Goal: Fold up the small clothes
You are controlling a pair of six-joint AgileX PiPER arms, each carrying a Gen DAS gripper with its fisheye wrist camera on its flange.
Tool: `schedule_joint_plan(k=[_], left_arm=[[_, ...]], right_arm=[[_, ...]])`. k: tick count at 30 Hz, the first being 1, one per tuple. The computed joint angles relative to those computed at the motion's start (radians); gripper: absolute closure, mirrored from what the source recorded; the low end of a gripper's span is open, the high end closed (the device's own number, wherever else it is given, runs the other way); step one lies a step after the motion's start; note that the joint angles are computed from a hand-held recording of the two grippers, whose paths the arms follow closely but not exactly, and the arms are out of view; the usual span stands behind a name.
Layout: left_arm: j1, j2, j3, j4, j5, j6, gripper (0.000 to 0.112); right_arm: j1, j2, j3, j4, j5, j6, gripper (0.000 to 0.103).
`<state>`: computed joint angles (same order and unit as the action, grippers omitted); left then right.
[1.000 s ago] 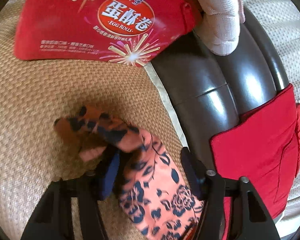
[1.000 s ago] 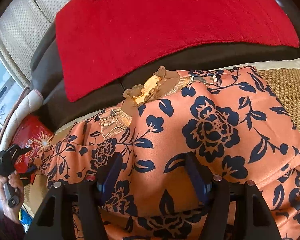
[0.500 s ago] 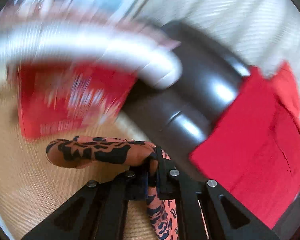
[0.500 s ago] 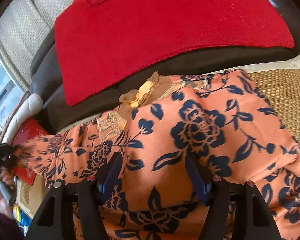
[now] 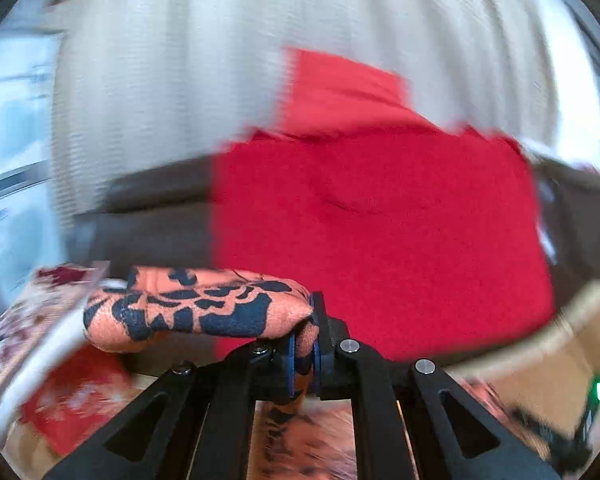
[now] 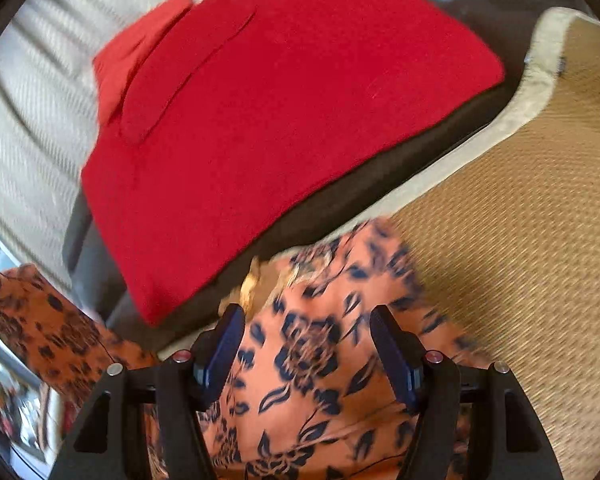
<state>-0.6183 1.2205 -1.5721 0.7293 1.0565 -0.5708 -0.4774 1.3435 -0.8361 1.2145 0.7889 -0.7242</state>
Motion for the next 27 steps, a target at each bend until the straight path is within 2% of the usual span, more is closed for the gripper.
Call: schedule_joint_plan(k=[1,2,3,4,5,7,9,10,14,16,19,22,24,27], left_arm=[[-0.078,0.054,-0.009,-0.024,0.029,0.005,0.1],[-0.116,0.093,-0.007,-0.046,0.04,0.01,0.08],[-0.147,0.134,0.005,-0.077,0.041,0.02,0.071],[-0.178,0.172,0.022,-0.094,0.048,0.022,0.048],[-0.206,0.208,0.049,-0.099,0.06,0.02,0.044],[-0.266,0.231,0.152,-0.022,0.088,-0.052,0.044],[-0.272,0.184,0.266,0.02,0.074,-0.135,0.044],[-0.236,0.137,0.326,-0.014,0.042,-0.158,0.044],[0.074,-0.038,0.495,-0.236,-0.105,-0.205,0.044],[0.2,-0.068,0.548,-0.268,-0.124,-0.229,0.044],[0.365,-0.076,0.64,-0.294,-0.202,-0.214,0.044],[0.436,-0.059,0.684,-0.31,-0.238,-0.197,0.044],[0.447,-0.046,0.701,-0.268,-0.248,-0.216,0.044],[0.484,-0.035,0.713,-0.277,-0.276,-0.181,0.044]], right_arm=[[-0.046,0.005,-0.005,0.006,0.026,-0.009,0.033],[-0.094,0.015,-0.014,0.013,0.049,-0.01,0.033],[-0.131,0.019,-0.02,0.014,0.072,-0.006,0.032],[-0.171,0.032,-0.026,0.03,0.092,-0.005,0.027],[-0.207,0.045,-0.032,0.041,0.108,0.002,0.025],[-0.261,0.069,-0.046,0.045,0.131,0.011,0.024],[-0.278,0.084,-0.059,0.04,0.141,0.019,0.024],[-0.276,0.092,-0.066,0.04,0.148,0.018,0.024],[-0.226,0.081,-0.07,0.005,0.168,0.014,0.024],[-0.169,0.077,-0.085,-0.03,0.167,0.012,0.024],[-0.106,0.068,-0.084,-0.05,0.143,0.012,0.024],[-0.062,0.072,-0.082,-0.052,0.109,0.0,0.026],[-0.046,0.088,-0.08,-0.039,0.089,-0.002,0.027],[-0.077,0.158,-0.09,0.014,0.115,-0.003,0.032]])
